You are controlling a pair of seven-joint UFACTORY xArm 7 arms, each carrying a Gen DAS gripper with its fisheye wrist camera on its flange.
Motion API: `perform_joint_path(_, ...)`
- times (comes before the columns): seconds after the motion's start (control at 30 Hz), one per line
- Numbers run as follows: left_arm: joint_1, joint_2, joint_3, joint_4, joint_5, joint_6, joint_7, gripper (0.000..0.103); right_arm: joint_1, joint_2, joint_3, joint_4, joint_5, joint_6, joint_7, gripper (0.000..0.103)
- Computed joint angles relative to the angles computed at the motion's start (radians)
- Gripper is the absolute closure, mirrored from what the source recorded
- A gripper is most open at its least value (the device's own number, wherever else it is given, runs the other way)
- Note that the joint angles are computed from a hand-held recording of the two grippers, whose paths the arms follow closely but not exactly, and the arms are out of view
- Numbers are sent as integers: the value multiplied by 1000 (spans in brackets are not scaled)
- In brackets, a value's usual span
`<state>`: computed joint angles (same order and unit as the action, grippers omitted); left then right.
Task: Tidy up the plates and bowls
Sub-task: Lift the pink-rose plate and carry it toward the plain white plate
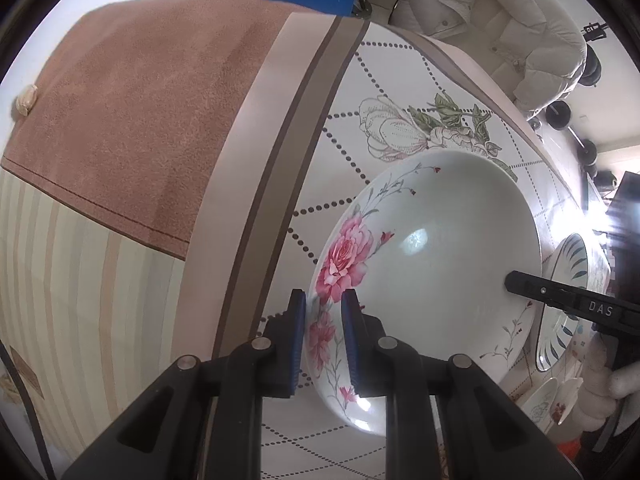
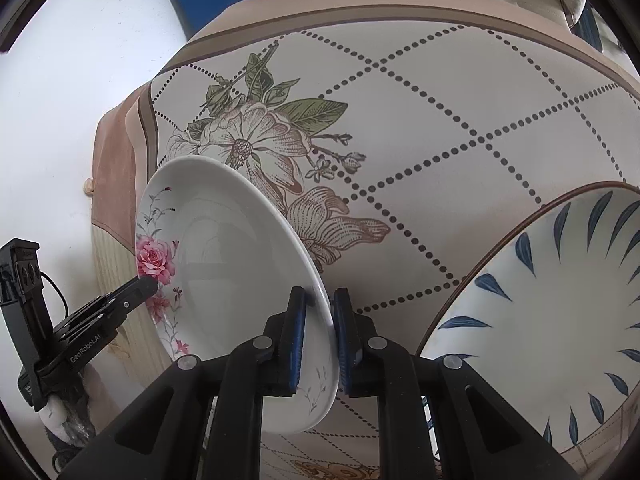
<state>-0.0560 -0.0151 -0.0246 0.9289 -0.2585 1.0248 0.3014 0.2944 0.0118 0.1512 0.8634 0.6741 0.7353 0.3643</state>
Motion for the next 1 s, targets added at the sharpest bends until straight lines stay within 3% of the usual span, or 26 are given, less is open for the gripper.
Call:
perform_joint_path(0.1,13,20,9,-11,-63,21,23,84,-4,26,-1,15,37,-11,-38,86)
perform_joint_path(0.33,10,-69,10,-89,-65,-60,-11,87,0,94,15,114,-82,17,11,86)
perform_joint_path(0.53,4,-133,17,-113,-52,-62,0,87,10,76,33,85,-31,-37,15,88)
perform_joint_path(0.77,-27,-207,11,-141,-52,-56,-6,87,51,-34,41,-28,13,-104,30,88)
perform_joint_path(1.0,-82,-351,3,-177,-68,13,-1,87,90,-286,13,-200,-13,-99,113,88)
